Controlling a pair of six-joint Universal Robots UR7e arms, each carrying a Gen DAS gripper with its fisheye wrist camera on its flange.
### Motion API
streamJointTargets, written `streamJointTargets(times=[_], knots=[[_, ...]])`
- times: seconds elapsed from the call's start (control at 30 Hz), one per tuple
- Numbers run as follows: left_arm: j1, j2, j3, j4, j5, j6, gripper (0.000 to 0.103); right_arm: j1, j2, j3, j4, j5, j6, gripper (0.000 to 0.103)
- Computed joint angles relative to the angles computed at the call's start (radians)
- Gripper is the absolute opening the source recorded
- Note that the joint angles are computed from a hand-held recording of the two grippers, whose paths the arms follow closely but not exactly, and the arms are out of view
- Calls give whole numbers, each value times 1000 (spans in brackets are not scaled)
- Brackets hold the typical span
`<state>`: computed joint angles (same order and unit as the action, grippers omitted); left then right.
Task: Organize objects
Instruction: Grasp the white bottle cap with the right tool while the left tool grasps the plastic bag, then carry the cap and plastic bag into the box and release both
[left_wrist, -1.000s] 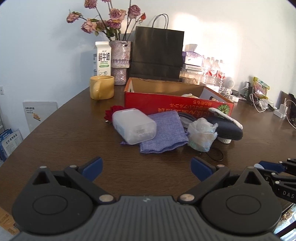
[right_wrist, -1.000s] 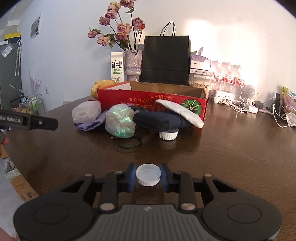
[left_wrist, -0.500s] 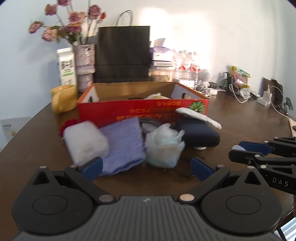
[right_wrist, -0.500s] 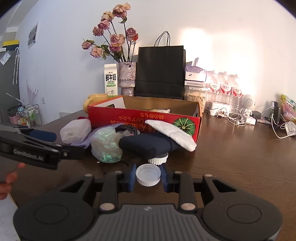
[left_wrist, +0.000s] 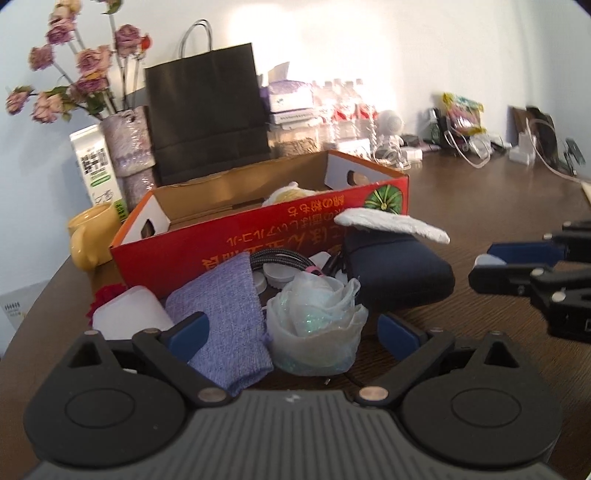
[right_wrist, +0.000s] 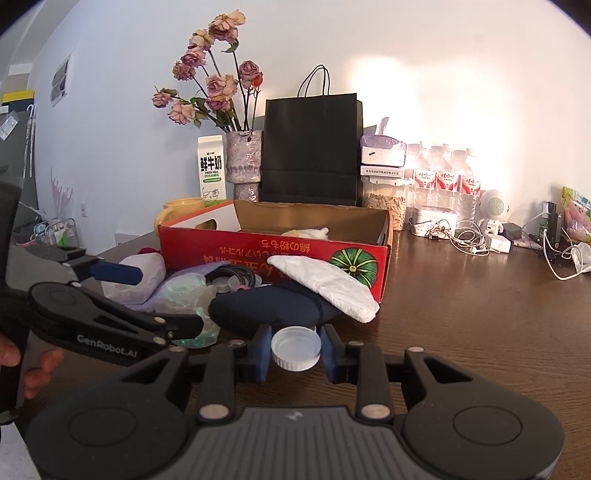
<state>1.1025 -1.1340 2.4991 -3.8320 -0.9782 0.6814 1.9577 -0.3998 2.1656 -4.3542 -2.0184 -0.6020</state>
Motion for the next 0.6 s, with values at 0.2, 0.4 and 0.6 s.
streamJointTargets(times=[0.2, 0.4, 0.6], knots=[[29, -11, -23, 72, -46, 26, 73, -6, -1, -2, 4, 1, 6, 27], [44, -21, -15, 76, -89, 53, 40, -10, -2, 1, 14, 3, 17, 27], [42, -40, 5, 62, -103, 39, 38, -7, 2, 2, 15, -1, 19, 27]])
